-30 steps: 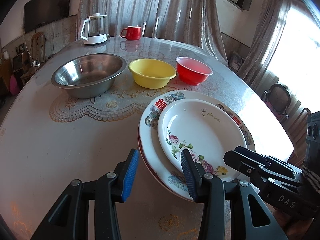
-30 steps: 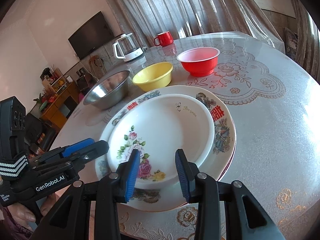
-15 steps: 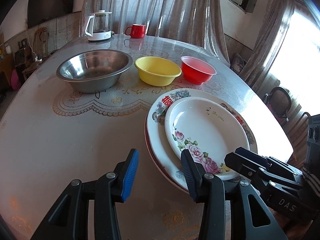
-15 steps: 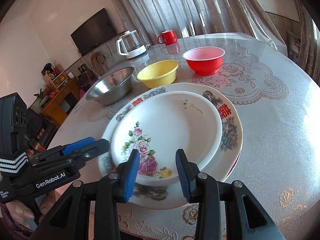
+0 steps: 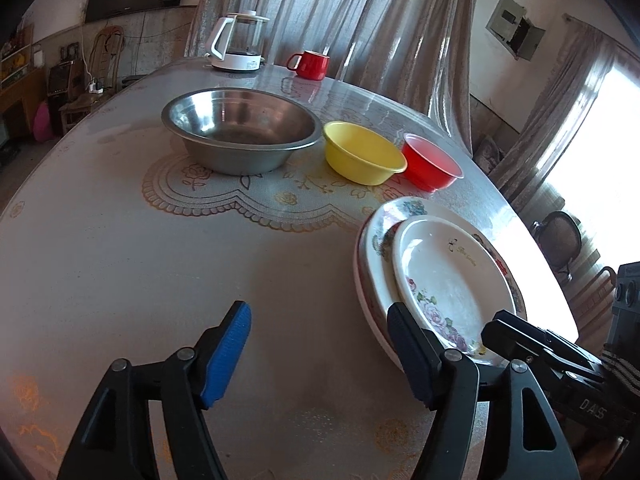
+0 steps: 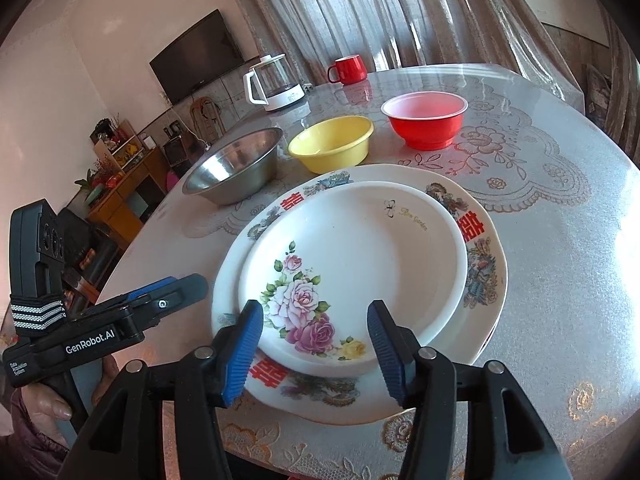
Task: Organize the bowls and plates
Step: 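Open both tools and withdraw from the plate stack, then grasp the steel bowl rim with the left tool while the right tool grips it too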
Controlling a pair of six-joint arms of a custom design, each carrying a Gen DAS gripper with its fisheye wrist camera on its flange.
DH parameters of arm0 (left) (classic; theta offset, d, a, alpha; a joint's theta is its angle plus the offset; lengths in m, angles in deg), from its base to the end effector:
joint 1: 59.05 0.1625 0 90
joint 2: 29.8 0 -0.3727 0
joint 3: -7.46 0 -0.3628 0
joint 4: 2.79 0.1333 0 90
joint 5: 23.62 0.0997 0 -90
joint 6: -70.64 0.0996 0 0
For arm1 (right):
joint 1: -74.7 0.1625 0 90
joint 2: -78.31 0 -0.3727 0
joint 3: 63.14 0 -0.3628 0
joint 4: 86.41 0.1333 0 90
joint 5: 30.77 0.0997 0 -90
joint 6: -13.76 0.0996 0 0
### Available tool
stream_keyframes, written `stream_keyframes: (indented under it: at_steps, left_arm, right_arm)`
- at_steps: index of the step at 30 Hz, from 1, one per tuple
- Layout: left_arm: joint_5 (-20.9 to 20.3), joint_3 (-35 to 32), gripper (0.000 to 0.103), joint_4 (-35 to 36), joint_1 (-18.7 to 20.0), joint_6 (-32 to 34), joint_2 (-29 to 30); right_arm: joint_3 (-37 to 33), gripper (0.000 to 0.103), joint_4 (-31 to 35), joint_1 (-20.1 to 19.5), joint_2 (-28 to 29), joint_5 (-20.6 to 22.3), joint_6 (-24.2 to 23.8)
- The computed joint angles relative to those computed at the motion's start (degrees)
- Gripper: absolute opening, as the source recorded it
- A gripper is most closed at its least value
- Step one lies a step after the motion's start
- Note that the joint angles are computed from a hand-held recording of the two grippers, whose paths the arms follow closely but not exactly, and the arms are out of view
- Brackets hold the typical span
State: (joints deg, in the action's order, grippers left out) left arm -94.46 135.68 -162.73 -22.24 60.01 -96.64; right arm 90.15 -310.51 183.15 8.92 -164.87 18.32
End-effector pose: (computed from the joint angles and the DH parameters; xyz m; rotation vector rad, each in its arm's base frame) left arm -0.2472 -0.3923 0.1085 1.0195 2.7187 -0.4435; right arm 0.1520 -0.2534 0.1814 -0.1537 -2.3153 1.2306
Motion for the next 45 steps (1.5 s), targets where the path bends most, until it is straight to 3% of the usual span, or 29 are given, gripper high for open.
stream_keyframes:
  at_steps: [6, 13, 16, 19, 30, 38, 41, 42, 43, 44, 45]
  left_arm:
    - [0.6, -2.6, 0.071, 1.6, 3.4, -0.7, -0.2]
    - [-1.5, -7.2, 0.072, 3.8, 8.0, -1.5, 0.9]
    - [-2.1, -7.8, 0.087, 0.1, 9.5, -1.3, 1.3]
    - [-1.4, -8.9, 0.091, -4.1, 11.0, -2.5, 2.4]
    - [-3.2, -21.9, 0.086, 0.5, 16.2, -5.7, 9.8]
    - [-5.5, -31.6, 0.077, 1.4, 17.4, -2.6, 17.3]
    - [-5.9, -34.4, 0.068, 3.1, 17.6, -1.3, 19.8]
    - [-4.8, -35.4, 0.051, 4.3, 17.4, -0.8, 20.7]
    - [-3.8, -36.7, 0.027, 5.9, 17.3, -0.3, 21.7]
    - [-3.1, -37.0, 0.019, 6.7, 17.3, 0.0, 22.1]
    - [-3.0, -36.8, 0.016, 6.6, 17.3, 0.2, 22.2]
  right_arm:
    - [-1.7, 0.055, 3.1, -0.5, -1.4, 2.5, -1.2]
    - [-7.3, 0.055, 9.6, -0.7, -1.6, 5.7, -3.9]
    - [-10.0, 0.055, 13.0, -1.9, -1.6, 9.1, -4.1]
    - [-13.0, 0.055, 15.7, -2.8, -1.0, 11.5, -4.4]
    - [-23.2, 0.057, 21.5, -8.4, 2.0, 17.0, -2.3]
    - [-28.8, 0.057, 27.0, -13.0, 3.2, 20.2, 2.9]
    - [-30.8, 0.057, 28.8, -14.1, 3.8, 21.1, 3.9]
    - [-31.5, 0.057, 29.4, -14.3, 4.2, 20.7, 4.2]
    - [-32.1, 0.053, 29.9, -14.5, 4.6, 20.7, 4.4]
    - [-32.6, 0.049, 30.4, -14.6, 4.9, 20.6, 4.5]
    - [-33.3, 0.035, 31.0, -14.6, 5.4, 20.0, 4.6]
